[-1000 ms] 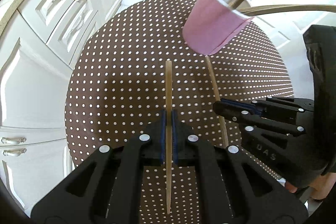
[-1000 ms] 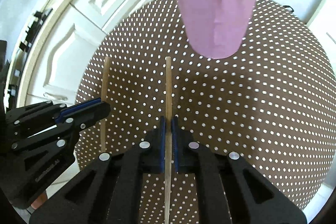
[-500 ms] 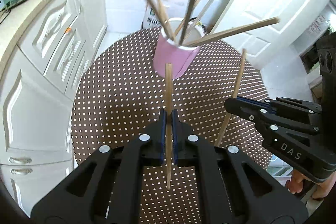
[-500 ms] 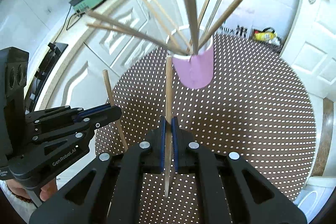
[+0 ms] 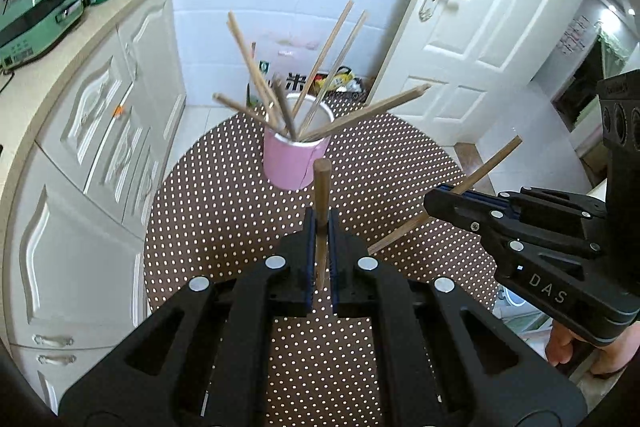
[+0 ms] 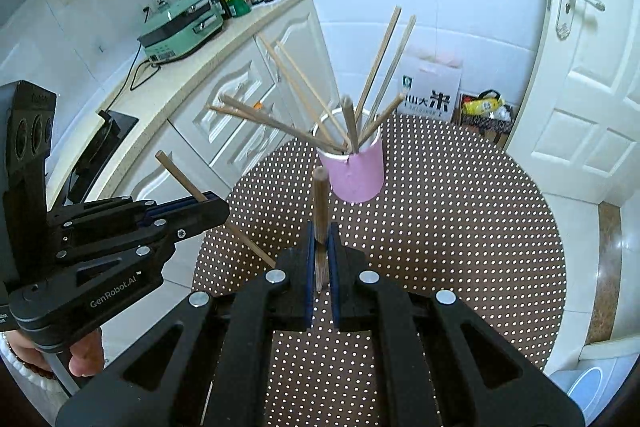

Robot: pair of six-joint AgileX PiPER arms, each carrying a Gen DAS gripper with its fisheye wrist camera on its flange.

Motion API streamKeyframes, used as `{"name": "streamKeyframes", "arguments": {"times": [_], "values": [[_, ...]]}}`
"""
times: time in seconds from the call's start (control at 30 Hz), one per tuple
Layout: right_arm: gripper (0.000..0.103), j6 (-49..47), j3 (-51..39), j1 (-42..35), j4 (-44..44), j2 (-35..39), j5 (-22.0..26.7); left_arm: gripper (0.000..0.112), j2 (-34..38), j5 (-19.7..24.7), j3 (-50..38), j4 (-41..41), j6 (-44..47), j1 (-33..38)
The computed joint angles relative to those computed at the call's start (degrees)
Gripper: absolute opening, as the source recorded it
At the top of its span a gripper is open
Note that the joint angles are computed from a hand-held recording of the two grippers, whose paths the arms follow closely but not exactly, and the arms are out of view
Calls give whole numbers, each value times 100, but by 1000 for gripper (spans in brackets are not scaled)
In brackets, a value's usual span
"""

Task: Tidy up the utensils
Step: 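Lift the left tool's chopstick toward the pink cup while the right tool carries its chopstick there, then lower both held chopsticks into the pink cup with both tools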

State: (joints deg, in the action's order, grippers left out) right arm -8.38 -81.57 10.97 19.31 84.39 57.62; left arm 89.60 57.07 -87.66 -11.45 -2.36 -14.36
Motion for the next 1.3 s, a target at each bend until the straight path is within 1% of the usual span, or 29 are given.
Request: {"name": "streamKeyframes", "arguments": {"times": [0.33,0.63,0.93,1.1,1.3], "values": [[5,38,-201,-80,-81,-306,21,6,-122,-9,-359,159,-52,-150],[5,-185,-509,-404,106,-458,143,6,-66,-7,-740,283,-172,-250],[5,-449,-1098,-699,459,-265,267,6,175,93,-1409,415,-280,-206],[5,-645,-1568,-891,722,-28,353,6,428,212,-1998,450,-345,-122],[5,-773,-2281,-1083,965,365,480,6,910,388,-2860,507,-480,15]]}}
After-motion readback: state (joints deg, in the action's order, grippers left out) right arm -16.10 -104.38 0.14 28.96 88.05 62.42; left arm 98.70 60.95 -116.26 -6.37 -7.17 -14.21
